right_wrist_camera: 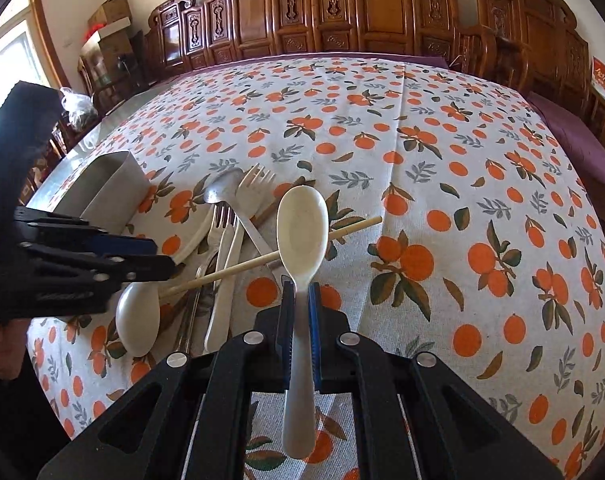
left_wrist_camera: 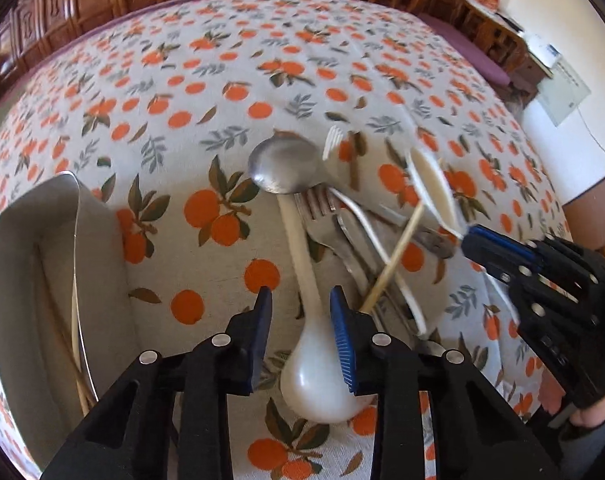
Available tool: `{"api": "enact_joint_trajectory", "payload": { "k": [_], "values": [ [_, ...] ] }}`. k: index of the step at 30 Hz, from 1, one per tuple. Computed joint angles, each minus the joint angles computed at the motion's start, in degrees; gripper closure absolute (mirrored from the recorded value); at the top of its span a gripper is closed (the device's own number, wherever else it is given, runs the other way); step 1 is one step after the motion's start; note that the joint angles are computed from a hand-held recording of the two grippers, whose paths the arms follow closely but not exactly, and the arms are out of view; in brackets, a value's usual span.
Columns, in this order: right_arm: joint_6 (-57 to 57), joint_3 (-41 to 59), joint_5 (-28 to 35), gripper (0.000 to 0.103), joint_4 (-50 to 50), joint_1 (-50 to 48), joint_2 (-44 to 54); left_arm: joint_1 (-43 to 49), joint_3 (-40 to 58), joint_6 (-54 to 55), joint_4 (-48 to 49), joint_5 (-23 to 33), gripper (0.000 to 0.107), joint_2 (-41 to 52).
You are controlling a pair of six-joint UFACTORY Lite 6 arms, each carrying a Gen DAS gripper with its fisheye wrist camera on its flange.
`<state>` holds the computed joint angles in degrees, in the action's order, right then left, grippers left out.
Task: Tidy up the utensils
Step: 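Grasp the white ceramic soup spoon with the left tool while the right tool holds the plastic spoon, then carry the ceramic soup spoon into the metal tray with the left tool and release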
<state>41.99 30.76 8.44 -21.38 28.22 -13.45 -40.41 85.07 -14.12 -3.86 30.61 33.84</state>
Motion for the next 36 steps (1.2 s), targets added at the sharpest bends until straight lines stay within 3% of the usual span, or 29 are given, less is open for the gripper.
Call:
{"api": "enact_joint_trajectory", "payload": {
  "k": [5,7,9,25,26,36],
  "values": [
    [0.1,0.5,0.0,0.094,-0.3,0.3,0.2,0.2,1.4,-0.3,0.6,1.5,0.079,1.7],
    [-0.6,0.6,0.0,0.094,0.5,0.3,0.3,0.0,1.2,-0.8,1.4,1.8,0.083,1.5],
    [-0.8,1.0,0.1,0.094,0.7,0.4,0.3,0.1,0.5,-0.5,1.6,2.1,0.096,0.9],
    [13.0,4.3,1.8,0.094,-11.6,5.9,4.5,-1.1,-15.4,-4.4,12.6,-0.1,0.102,-14.6],
    [13.3,4.3,1.8,0.094,-11.8,6.0,4.6,-1.1,-15.4,-4.7,13.1,0.0,0.107,-14.8],
    [14.0,4.6,2.0,0.094,-12.6,6.3,5.4,-0.1,-13.5,-2.7,11.5,1.4,0.107,-15.4]
  ]
}}
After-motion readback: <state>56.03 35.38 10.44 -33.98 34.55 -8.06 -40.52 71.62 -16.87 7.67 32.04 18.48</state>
